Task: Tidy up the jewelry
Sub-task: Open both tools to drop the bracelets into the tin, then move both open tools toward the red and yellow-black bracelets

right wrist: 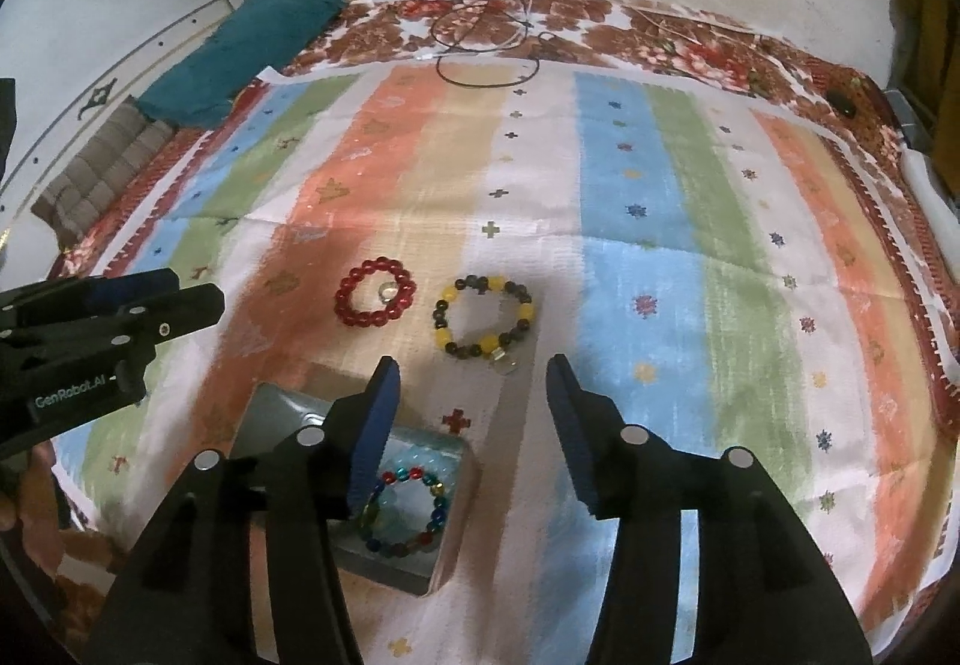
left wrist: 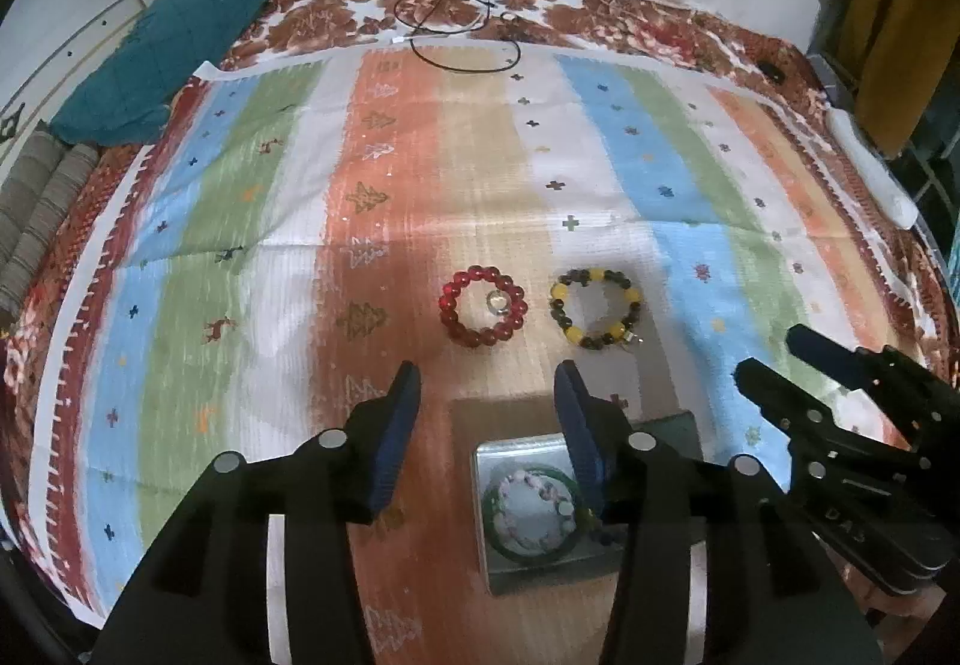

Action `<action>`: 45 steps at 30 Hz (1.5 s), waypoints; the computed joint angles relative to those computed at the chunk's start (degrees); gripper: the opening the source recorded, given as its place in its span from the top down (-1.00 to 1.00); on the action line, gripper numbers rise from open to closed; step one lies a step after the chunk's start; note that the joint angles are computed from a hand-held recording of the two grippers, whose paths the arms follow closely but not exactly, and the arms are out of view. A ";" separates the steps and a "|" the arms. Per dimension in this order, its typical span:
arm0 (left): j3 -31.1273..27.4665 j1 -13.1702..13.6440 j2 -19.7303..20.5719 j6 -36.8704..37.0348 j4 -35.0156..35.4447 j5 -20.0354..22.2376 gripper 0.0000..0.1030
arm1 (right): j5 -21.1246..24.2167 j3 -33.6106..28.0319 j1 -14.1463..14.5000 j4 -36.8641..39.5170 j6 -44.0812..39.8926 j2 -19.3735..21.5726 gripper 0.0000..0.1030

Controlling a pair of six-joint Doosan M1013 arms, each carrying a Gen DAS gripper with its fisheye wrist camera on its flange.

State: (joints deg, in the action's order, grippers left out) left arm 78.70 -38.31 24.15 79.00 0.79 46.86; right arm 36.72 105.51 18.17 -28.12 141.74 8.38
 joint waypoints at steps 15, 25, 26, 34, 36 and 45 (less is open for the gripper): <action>-4.57 1.24 4.06 0.13 1.89 4.31 -0.15 | 2.28 -2.96 -2.73 3.42 -4.69 3.80 -0.28; -7.62 1.39 7.28 -0.75 3.08 7.57 -0.22 | 3.34 -4.39 -3.79 5.43 -7.41 6.04 -0.30; -8.02 1.49 7.63 -0.65 2.87 7.99 -0.22 | 3.48 -4.56 -3.91 5.64 -7.75 6.32 -0.30; -9.81 1.39 9.22 0.44 2.54 9.12 -0.22 | 4.26 -5.87 -4.49 7.29 -9.71 8.15 -0.30; -10.48 1.41 9.87 0.43 2.70 9.62 -0.22 | 4.73 -6.25 -4.64 7.72 -10.32 8.64 -0.30; -13.24 1.53 12.70 1.06 2.29 12.04 -0.22 | 6.08 -7.52 -5.02 8.19 -11.63 10.56 -0.30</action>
State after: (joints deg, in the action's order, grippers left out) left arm 65.46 -36.78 36.86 80.05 3.08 58.90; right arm 42.80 97.99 13.15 -19.93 130.11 18.95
